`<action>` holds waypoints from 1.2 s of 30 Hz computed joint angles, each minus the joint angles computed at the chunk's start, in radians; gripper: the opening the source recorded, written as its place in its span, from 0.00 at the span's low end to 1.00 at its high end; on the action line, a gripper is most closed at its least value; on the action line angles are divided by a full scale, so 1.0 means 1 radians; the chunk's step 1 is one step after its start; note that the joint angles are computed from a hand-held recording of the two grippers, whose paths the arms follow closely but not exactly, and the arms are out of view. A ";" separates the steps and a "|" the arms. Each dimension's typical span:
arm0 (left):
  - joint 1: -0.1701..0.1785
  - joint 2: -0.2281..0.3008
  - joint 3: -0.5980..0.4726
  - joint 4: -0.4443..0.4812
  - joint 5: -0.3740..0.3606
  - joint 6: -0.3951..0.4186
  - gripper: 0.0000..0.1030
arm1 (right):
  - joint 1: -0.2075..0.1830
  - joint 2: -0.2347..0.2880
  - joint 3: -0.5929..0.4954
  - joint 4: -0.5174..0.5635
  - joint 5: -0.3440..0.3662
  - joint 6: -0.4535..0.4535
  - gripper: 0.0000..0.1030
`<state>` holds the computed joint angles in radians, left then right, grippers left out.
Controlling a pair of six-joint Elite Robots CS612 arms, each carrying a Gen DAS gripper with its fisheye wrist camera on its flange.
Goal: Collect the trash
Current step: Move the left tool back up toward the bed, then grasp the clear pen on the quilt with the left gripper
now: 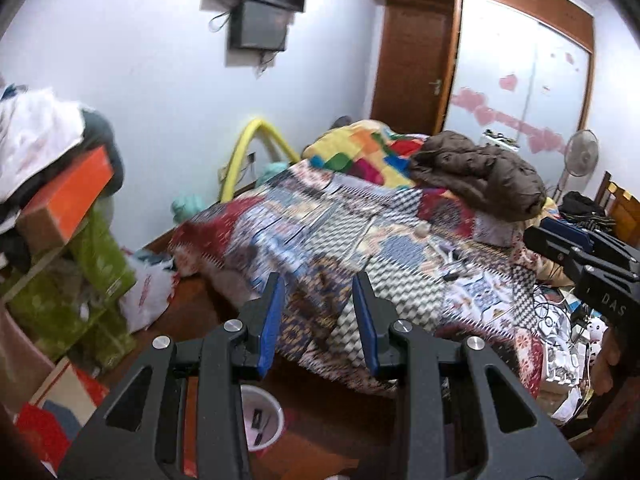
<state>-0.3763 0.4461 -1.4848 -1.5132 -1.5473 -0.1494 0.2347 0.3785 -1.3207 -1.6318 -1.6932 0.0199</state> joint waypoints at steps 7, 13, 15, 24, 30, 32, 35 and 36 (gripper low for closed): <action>-0.035 -0.037 0.104 -0.090 -0.050 0.029 0.41 | -0.044 0.008 -0.041 -0.003 -0.073 0.041 0.39; -0.059 -0.070 0.223 -0.135 -0.093 0.053 0.53 | -0.088 0.029 -0.064 0.010 -0.142 0.091 0.54; -0.068 -0.086 0.278 -0.143 -0.099 0.070 0.53 | -0.105 0.033 -0.064 0.037 -0.154 0.111 0.54; -0.094 -0.152 0.515 -0.181 -0.148 0.116 0.53 | -0.162 0.050 -0.033 0.157 -0.141 0.183 0.54; -0.104 -0.214 0.719 -0.220 -0.204 0.142 0.53 | -0.187 0.057 0.010 0.178 -0.100 0.220 0.54; -0.107 -0.241 0.797 -0.239 -0.219 0.160 0.53 | -0.197 0.059 0.023 0.192 -0.082 0.243 0.54; -0.113 -0.297 0.952 -0.290 -0.242 0.198 0.53 | -0.211 0.062 0.045 0.216 -0.064 0.270 0.54; -0.115 -0.317 1.003 -0.307 -0.247 0.210 0.53 | -0.216 0.064 0.049 0.226 -0.058 0.280 0.54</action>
